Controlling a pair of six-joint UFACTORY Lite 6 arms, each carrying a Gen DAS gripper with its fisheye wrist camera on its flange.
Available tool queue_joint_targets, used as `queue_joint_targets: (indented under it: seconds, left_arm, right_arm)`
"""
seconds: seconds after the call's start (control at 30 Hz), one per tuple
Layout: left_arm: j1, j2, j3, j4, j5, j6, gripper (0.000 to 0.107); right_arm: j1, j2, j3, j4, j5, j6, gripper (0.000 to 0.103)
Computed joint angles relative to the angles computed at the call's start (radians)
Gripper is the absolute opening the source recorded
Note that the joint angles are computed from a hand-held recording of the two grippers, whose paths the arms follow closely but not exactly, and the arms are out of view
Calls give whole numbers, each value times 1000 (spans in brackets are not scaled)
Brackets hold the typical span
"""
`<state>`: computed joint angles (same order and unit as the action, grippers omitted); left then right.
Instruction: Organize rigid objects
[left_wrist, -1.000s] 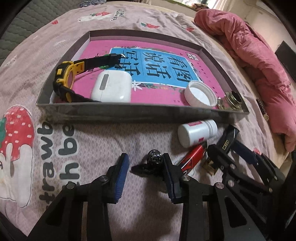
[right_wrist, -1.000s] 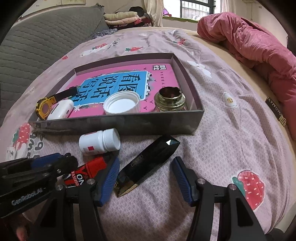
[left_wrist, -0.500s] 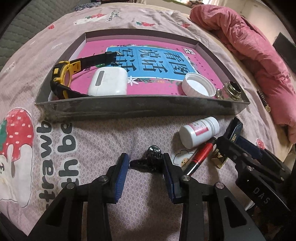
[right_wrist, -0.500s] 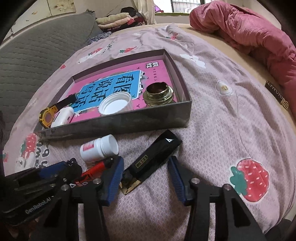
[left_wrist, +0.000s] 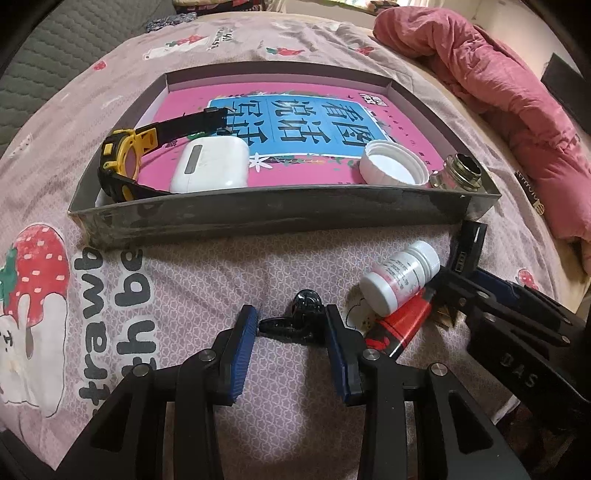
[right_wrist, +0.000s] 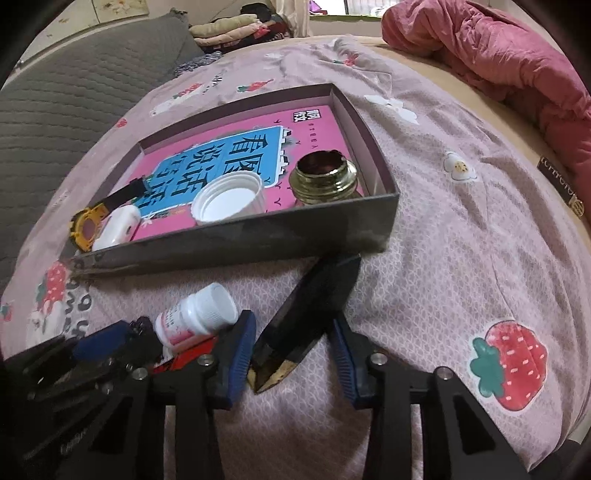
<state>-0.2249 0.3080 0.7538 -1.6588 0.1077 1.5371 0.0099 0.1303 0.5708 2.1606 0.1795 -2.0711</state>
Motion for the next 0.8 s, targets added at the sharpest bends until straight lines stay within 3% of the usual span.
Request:
queue_joint_targets:
  seconds: [0.13,0.27,0.53,0.67,0.8]
  left_arm:
    - [22,-17,-16,14,24,8,35]
    - [47,-31,-30,32,48,7,35]
    - [135,-73,-71,72,132,24,35]
    - [158,-91,-86,60,162,45,35]
    - [163,-109,-96,56,171,45,35]
  right_arm:
    - [-10,-52,-38,-86,16,-10,31]
    - [-21,-70,-42,-265,38,137,27]
    - [3,-47,-23,-185,4,69,27]
    - [13,-17,-12,-39,5,-75,26]
    - [-60,-31,-28,-207,93,76,26]
